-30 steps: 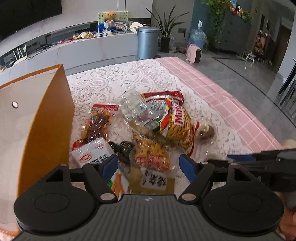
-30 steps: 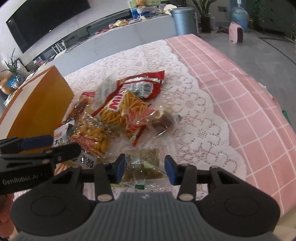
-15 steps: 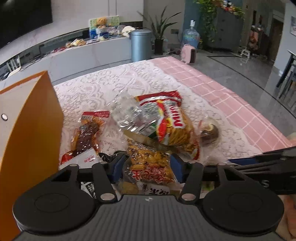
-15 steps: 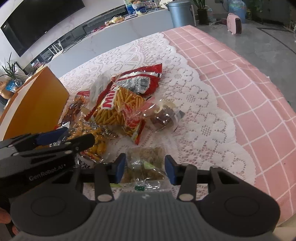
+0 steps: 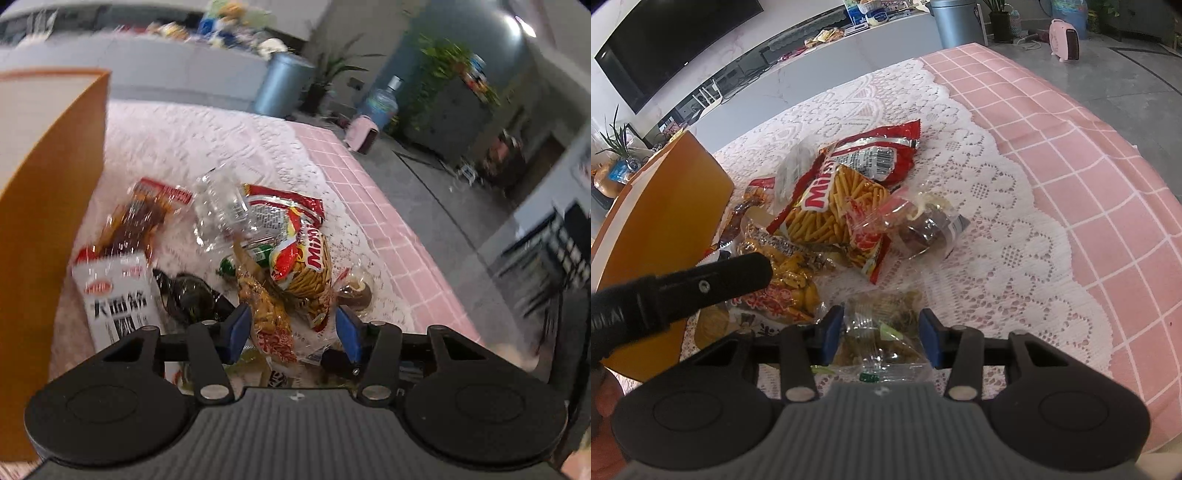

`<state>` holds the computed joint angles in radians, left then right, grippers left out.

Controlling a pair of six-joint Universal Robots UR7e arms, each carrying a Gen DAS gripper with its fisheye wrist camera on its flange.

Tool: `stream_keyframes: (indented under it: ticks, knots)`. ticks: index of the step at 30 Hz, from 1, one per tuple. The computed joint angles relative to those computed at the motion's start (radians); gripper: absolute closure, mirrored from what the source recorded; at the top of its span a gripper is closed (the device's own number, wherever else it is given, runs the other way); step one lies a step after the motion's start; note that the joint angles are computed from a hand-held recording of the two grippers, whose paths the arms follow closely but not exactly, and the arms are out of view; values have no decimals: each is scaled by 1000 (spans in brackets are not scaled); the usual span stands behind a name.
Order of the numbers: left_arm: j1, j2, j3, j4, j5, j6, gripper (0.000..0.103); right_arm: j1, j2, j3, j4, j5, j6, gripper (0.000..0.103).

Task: Organize snacks
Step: 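Grasp the yellow snack packet with the left gripper while the right gripper holds its bag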

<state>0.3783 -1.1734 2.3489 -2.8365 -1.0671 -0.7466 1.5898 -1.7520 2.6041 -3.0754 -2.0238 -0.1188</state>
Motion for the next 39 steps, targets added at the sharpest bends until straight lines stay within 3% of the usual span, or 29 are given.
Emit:
stream_keyframes:
  ticks: [2,4,6,10,12,14,21,25,26,29,33,39]
  knots:
    - [5,2,-9,23,2,-23,46,0,0,0,0,0,-1,60]
    - [7,8,-44,127,15,-72,46,0,0,0,0,0,-2,60]
    - [28,14,-72,190,-15,-151,46,-1,-1,1,-3,3,-2,60]
    - [60,33,-75,159,-72,-195,58,0,1,1,-4,2,-2,61]
    - [66,38,-60,121,-79,-213,58,-3,-2,1,-4,4,-1,61]
    - [58,40,-58,126,-60,-216,62,-3,-2,2,-9,5,-5,61]
    - [52,99,-62,24,-18,-191,59,-8,-6,5,-10,14,-14,62]
    - [68,140,-75,0,-53,-190,62,-15,-9,4,-4,25,-16,62]
    - [59,147,-77,15,-33,-196,68,-17,-9,5,-4,27,-16,62]
    - [47,138,-67,15,-14,-200,70,-22,-11,6,-5,34,-17,62]
    - [28,110,-56,51,23,-211,72,-24,-9,6,-5,36,-20,62]
    - [-3,67,-82,205,59,-180,73,-22,-8,7,-9,34,-25,62]
